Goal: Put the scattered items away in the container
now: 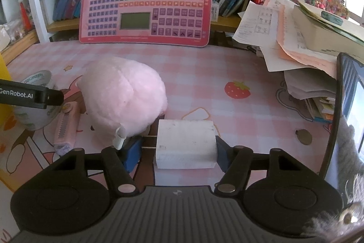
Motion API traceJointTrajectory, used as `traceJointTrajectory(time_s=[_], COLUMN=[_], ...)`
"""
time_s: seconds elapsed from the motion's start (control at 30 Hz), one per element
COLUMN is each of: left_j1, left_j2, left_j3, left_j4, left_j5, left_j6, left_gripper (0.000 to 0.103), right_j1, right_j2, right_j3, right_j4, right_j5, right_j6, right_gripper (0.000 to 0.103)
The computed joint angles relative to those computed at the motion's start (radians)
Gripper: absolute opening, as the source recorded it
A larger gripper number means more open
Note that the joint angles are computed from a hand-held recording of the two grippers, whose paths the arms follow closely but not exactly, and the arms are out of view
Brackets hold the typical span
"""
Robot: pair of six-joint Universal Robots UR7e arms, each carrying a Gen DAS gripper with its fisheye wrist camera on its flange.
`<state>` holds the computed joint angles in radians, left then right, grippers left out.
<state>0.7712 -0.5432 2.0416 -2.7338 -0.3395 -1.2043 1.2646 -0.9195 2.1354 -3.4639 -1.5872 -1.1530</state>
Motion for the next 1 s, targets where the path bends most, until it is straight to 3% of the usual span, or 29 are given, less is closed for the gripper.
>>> traceJointTrajectory(time_s=[0.1, 0.33, 0.77, 1.0], left_j1=[0.005, -0.001, -0.076, -0.144], left_j2=[-0.026, -0.039, -0.024, -0.051], left_j3=[-0.017, -0.016, 0.032, 0.076], left_j4=[0.132, 0.199, 0.084, 0.120], left_j5=[-0.031, -0.036, -0.035, -0.070], left_j6=[-0.089, -0.135, -0.067, -0.144], left_gripper=[0.085, 0.085, 0.085, 0.085], right_j1=[0.002, -0.002, -0.022, -0.048], right_j2=[-0.002, -0.014, -0.071, -0.154], right_j3=[0.001, 0.010, 0.069, 0.131], right_j4=[0.001, 0.014, 0.006, 0.046], right_j5=[-0.006, 0.007, 0.062, 0.112], right_j6=[0.007, 0.011, -0.010, -0.039], right_gripper=[0.063, 0.063, 0.063, 0.063])
